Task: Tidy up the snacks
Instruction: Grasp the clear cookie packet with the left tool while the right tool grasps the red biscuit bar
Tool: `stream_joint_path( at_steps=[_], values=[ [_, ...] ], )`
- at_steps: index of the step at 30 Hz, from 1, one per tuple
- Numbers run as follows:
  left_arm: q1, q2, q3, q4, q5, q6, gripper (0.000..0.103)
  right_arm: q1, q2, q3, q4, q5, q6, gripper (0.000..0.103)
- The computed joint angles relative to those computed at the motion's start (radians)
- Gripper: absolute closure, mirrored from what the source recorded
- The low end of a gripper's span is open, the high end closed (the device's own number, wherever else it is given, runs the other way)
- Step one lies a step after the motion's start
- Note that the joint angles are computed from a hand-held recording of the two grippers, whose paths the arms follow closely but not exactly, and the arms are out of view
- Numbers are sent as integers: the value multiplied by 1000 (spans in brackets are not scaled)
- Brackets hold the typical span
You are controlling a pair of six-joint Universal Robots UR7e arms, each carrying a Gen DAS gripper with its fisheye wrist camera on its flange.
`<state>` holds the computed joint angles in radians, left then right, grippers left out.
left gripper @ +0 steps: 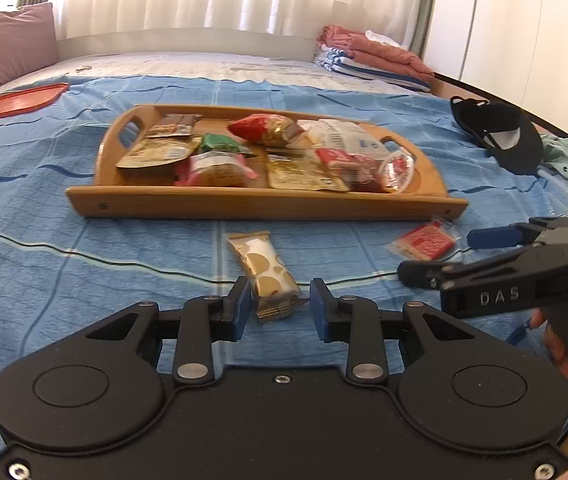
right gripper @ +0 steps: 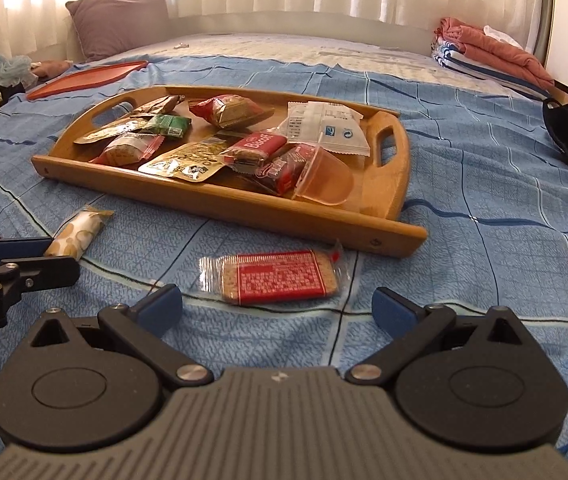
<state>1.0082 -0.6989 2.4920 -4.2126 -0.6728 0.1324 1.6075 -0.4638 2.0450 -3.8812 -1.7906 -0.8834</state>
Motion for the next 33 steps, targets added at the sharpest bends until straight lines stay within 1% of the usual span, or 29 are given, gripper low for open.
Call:
stream_joint_path(
  at_steps=[3, 6, 14, 17, 22, 27, 31, 33],
  values=[
    [6, -5, 4, -9, 15, 6, 72, 4, 9, -26, 16, -18, 18, 0],
    [22, -29, 11, 9, -6, -4, 71, -1, 1, -38, 44, -15, 46, 0],
    [31, -37, -14, 32, -10, 9, 60, -2, 0, -55, 73, -13, 30, 0],
    [35, -37, -24, 51, -5, 7, 60, -4, 2, -57, 77, -9, 27, 0],
    [35, -18, -37, 40, 9, 36, 60, -11, 4, -49, 64, 8, 17, 0],
    [38, -18, -43, 48, 7, 41, 63, -15, -5, -30, 65, 43, 15, 16],
    [39, -22, -46, 55, 5, 39, 68, -12, -6, -23, 65, 53, 19, 19],
    [39, -22, -45, 57, 4, 36, 70, -11, -6, -22, 58, 53, 27, 23]
  ],
)
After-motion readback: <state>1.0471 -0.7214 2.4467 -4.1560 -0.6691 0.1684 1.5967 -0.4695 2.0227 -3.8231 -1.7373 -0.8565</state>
